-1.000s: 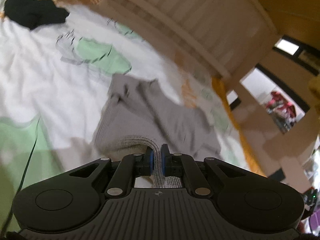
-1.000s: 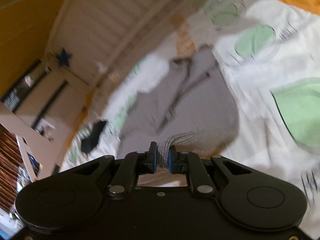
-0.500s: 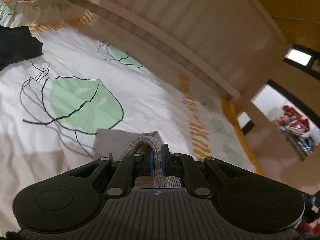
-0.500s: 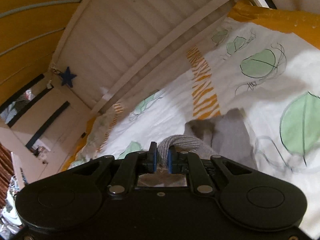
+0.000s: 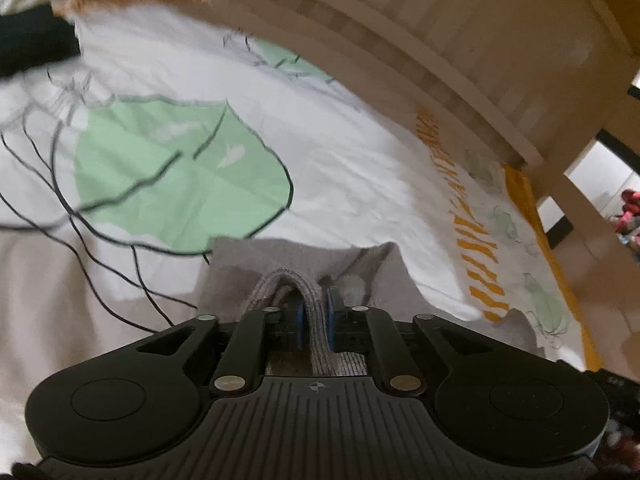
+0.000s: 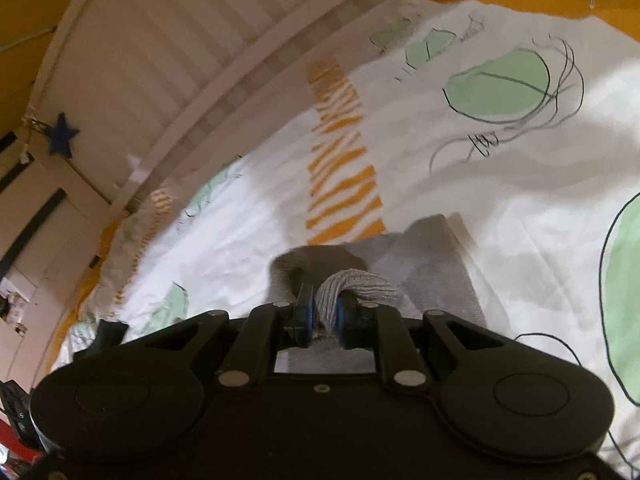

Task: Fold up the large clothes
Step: 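Grasp the hem with both grippers and fold it up toward the collar, then open both grippers to release the folded hem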

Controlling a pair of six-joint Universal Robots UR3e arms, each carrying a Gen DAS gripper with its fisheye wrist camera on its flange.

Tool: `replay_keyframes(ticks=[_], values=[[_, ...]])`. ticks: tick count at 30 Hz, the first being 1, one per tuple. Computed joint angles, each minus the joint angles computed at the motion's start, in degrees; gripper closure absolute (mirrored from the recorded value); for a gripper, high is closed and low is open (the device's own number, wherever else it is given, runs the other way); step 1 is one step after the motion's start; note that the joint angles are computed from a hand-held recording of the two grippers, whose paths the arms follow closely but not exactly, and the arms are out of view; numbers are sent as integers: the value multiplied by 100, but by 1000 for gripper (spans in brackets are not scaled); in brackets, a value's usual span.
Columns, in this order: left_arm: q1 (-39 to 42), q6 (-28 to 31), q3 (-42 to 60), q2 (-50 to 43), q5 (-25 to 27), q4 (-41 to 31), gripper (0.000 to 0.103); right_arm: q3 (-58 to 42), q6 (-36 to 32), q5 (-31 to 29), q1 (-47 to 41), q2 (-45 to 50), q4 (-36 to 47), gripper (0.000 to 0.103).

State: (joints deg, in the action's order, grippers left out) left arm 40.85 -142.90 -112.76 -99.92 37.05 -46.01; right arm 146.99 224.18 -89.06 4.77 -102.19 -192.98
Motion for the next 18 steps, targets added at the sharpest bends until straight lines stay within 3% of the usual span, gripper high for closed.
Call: replay_keyframes(ticks=[2, 3, 4, 5, 6, 7, 9, 14, 18], values=[[36, 122, 227, -215, -158, -441, 81, 37, -28, -45, 25, 225, -272, 72], [69, 224, 299, -273, -267, -620, 70, 82, -44, -4, -6, 305, -440, 66], [141, 404, 326, -275, -429, -833, 63, 128, -33, -12, -7, 374, -614, 50], [193, 497, 257, -215, -549, -846, 40, 162, -24, -51, -4, 496, -865, 33], [285, 527, 66, -74, -679, -616, 13, 205, -25, -168, 63, 550, -1089, 23], [349, 490, -114, 51, -752, -325, 6, 209, -32, -308, 140, 579, -1216, 15], [464, 538, -344, 402, -832, -130, 5, 202, -84, -447, 201, 510, -1272, 15], [571, 1435, -677, 1540, -690, -940, 5, -604, -444, -1719, 1306, 443, -378, 15], [141, 1595, -1215, 2097, -120, -431, 5, -1731, -912, -2596, 2390, 1098, 511, 15]])
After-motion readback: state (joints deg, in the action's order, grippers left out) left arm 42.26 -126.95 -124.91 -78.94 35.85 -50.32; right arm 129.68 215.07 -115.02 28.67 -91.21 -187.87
